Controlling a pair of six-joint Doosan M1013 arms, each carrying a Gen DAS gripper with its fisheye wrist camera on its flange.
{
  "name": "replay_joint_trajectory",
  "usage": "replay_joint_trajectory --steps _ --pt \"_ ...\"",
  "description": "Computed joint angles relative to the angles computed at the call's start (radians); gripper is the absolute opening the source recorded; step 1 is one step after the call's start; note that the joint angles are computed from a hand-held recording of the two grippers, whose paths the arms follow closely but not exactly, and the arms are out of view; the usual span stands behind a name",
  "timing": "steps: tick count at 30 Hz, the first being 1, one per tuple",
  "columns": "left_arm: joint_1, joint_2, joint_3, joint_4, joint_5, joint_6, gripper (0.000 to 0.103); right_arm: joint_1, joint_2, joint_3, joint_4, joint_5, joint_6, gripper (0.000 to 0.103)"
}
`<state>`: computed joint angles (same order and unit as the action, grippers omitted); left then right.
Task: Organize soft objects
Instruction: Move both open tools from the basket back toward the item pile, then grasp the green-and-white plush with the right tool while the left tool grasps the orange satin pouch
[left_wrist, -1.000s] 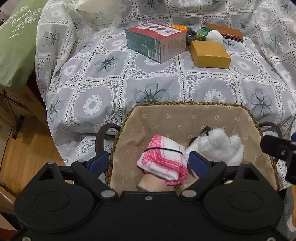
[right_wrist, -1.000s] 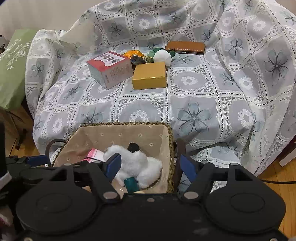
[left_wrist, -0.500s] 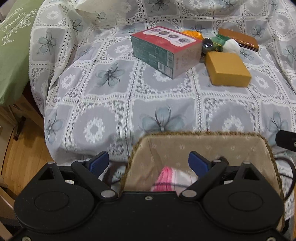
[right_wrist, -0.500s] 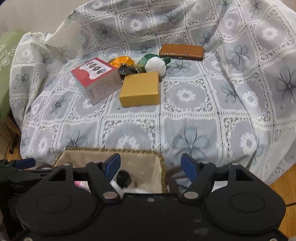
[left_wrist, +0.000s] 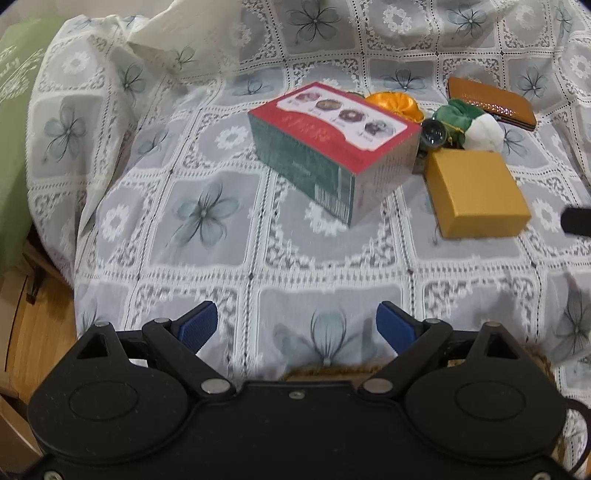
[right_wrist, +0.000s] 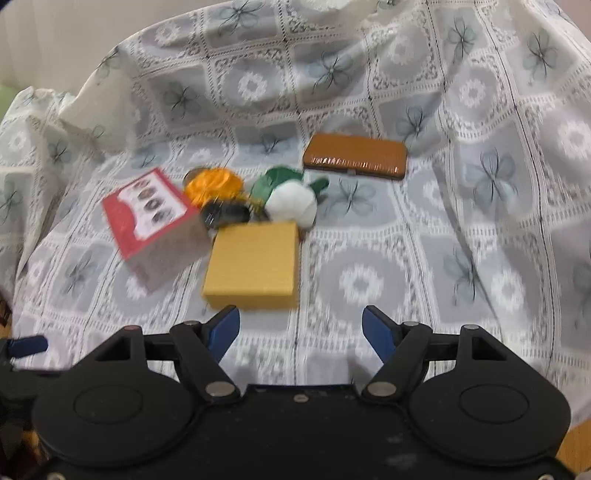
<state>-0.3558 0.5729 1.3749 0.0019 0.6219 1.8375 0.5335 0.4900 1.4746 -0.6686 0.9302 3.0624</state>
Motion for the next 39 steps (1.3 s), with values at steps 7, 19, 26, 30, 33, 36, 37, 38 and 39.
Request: replay_joint_trajectory --steps 7,19,26,30,33,36,37,38,39 --pt "-0.011 0.03 -0.044 -0.009 0.022 0.017 0.091 -0.056 0.035 -0.043 -0.04 -0.008 0.002 0.075" --pt "-0.011 0.088 -0.177 -0.057 0.062 0.062 0.091 -0.132 0.13 -0.149 -0.037 -0.015 -0.152 0.079" --pt "-0.016 0.153 -0.325 -0.103 0.121 0.077 0.091 -0.155 0.185 -0.209 0.002 -0.01 -0.266 0.079" --pt "-0.03 0.204 -0.424 -0.079 0.159 0.049 0.091 -0.166 0.203 -0.225 0.019 -0.019 -0.297 0.078" --pt "-0.034 0.262 -0.536 -0.073 0.23 0.03 0.091 -0.171 0.209 -0.229 0.016 -0.032 -0.305 0.078" --pt "-0.039 0.324 -0.655 -0.071 0.319 0.013 0.091 -0.174 0.21 -0.226 0.014 -0.047 -0.314 0.078" --pt "-0.043 0.343 -0.69 -0.065 0.345 0.011 0.091 -0.175 0.211 -0.225 0.017 -0.053 -0.317 0.078" --pt "-0.047 0.361 -0.722 -0.058 0.369 0.013 0.091 -0.177 0.209 -0.221 0.021 -0.063 -0.318 0.078" --pt "-0.051 0.376 -0.749 -0.05 0.39 0.017 0.091 -0.179 0.208 -0.216 0.026 -0.071 -0.321 0.077"
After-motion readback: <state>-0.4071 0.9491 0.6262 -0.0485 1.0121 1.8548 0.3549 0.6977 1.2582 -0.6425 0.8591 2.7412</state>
